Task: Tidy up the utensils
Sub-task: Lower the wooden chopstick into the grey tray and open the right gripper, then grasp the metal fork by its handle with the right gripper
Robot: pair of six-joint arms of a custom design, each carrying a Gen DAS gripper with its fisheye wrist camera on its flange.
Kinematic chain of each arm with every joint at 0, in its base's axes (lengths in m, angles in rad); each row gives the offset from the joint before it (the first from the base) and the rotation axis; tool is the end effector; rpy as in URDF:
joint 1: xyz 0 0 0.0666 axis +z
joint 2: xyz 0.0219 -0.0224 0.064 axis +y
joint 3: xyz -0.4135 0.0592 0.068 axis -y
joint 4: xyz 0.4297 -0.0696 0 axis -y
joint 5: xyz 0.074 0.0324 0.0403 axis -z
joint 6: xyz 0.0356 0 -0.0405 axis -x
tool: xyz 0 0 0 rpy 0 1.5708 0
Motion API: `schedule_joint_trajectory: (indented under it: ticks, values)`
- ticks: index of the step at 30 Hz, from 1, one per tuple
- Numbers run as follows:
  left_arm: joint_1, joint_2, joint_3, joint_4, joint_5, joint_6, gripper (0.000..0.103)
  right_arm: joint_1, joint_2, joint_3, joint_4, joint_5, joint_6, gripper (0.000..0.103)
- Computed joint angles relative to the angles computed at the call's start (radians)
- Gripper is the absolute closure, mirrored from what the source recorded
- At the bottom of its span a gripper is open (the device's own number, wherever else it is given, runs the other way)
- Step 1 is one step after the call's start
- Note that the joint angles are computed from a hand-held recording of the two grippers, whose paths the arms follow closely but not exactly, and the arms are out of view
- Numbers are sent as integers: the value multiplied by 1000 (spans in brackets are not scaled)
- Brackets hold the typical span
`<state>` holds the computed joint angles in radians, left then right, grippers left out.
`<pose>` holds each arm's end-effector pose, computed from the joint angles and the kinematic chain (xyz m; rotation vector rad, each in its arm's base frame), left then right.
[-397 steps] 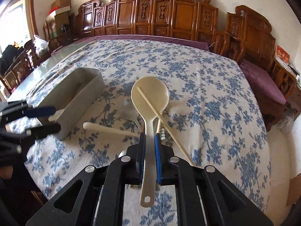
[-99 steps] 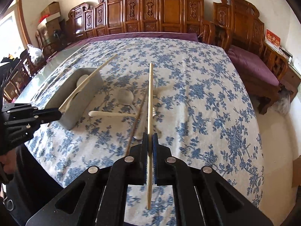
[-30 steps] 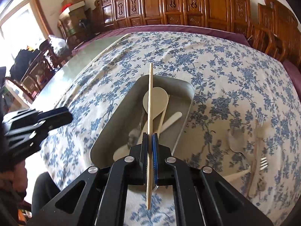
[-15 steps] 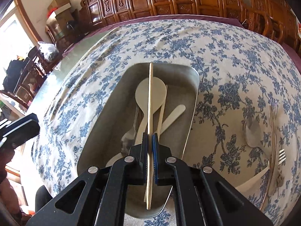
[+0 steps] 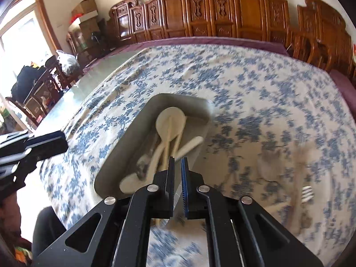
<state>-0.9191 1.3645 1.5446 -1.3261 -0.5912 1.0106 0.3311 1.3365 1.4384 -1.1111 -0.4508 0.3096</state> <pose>0.2999 -0.3611 0.5318 -0.2698 2.4137 -0.0093 0.4451 0.1690 0.5024 -0.9543 2.3455 0.5872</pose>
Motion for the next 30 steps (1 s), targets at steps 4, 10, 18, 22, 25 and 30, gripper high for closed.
schedule_joint_trajectory:
  ticks: [4, 10, 18, 22, 25, 30]
  values:
    - [-8, 28, 28, 9, -1, -16, 87, -85, -34, -16, 9, -3, 59, 95]
    - [-15, 82, 76, 26, 7, -38, 81, -212, -31, -21, 28, 4, 106, 88]
    - [-24, 160, 141, 48, 33, -65, 74, -323, 30, -26, 57, 15, 102, 86]
    - [-28, 196, 170, 54, 47, -78, 74, -337, 41, -60, 89, 0, 95, 86]
    - [-31, 226, 194, 53, 60, -89, 74, -332, 54, -73, 95, -6, 89, 86]
    - [-28, 268, 227, 56, 74, -108, 74, -318, 80, -79, 89, -6, 115, 85]
